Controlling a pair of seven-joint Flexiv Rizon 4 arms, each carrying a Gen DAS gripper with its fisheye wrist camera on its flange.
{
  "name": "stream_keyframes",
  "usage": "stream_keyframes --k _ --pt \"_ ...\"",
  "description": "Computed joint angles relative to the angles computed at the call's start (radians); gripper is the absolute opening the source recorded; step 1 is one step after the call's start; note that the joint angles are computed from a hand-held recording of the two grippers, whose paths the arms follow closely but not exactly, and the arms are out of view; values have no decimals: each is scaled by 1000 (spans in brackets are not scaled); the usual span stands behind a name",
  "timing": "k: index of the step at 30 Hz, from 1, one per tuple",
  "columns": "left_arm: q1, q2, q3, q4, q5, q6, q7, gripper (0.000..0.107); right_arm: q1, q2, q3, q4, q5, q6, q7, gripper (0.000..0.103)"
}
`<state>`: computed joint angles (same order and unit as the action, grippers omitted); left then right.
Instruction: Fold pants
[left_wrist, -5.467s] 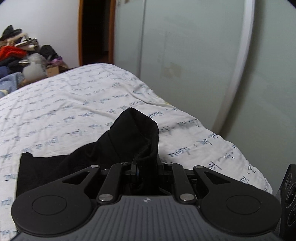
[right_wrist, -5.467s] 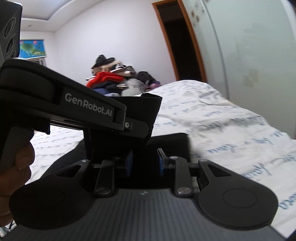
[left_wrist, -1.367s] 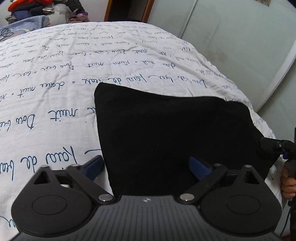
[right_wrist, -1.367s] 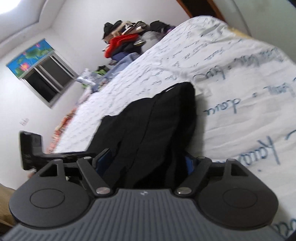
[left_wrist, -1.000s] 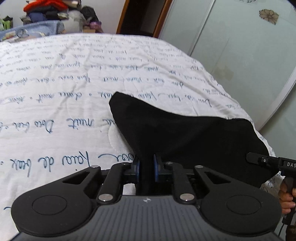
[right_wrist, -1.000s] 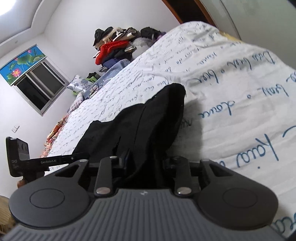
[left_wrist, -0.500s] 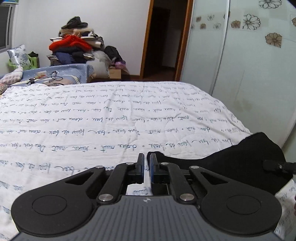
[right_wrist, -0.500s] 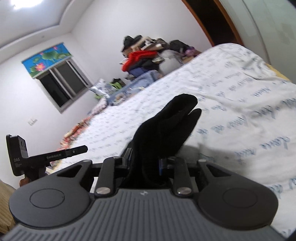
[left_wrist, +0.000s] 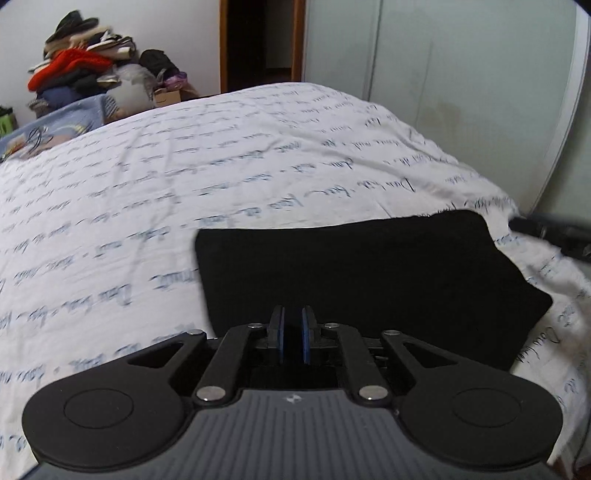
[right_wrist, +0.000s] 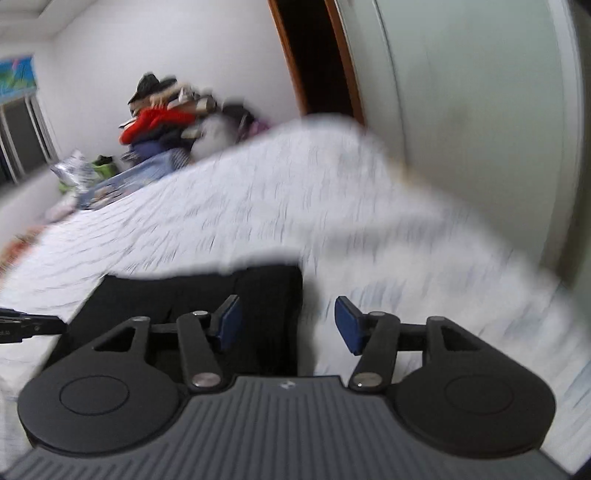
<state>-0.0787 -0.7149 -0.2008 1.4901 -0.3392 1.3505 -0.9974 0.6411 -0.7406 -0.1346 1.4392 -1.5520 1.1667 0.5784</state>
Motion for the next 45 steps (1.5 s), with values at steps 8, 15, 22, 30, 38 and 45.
stream_keyframes --k 8,15,22,30,38,45 --pt "-112 -77 141 -85 136 21 -126 11 -56 -262 156 -352 389 72 -705 53" --pt "-202 -90 289 -124 222 25 -276 47 105 -119 -133 -160 247 144 -383 64" --pt "-229 -74 337 -114 294 30 -411 84 134 -105 -36 -102 351 -10 -620 77" --pt "-240 -11 341 -41 332 18 -506 84 236 -20 -107 -29 157 -129 -358 103" --pt "-260 77 357 65 390 12 -583 84 248 9 12 -16 193 -301 -394 103" --pt "-222 155 320 163 394 8 -605 84 244 38 49 24 132 -296 -341 103"
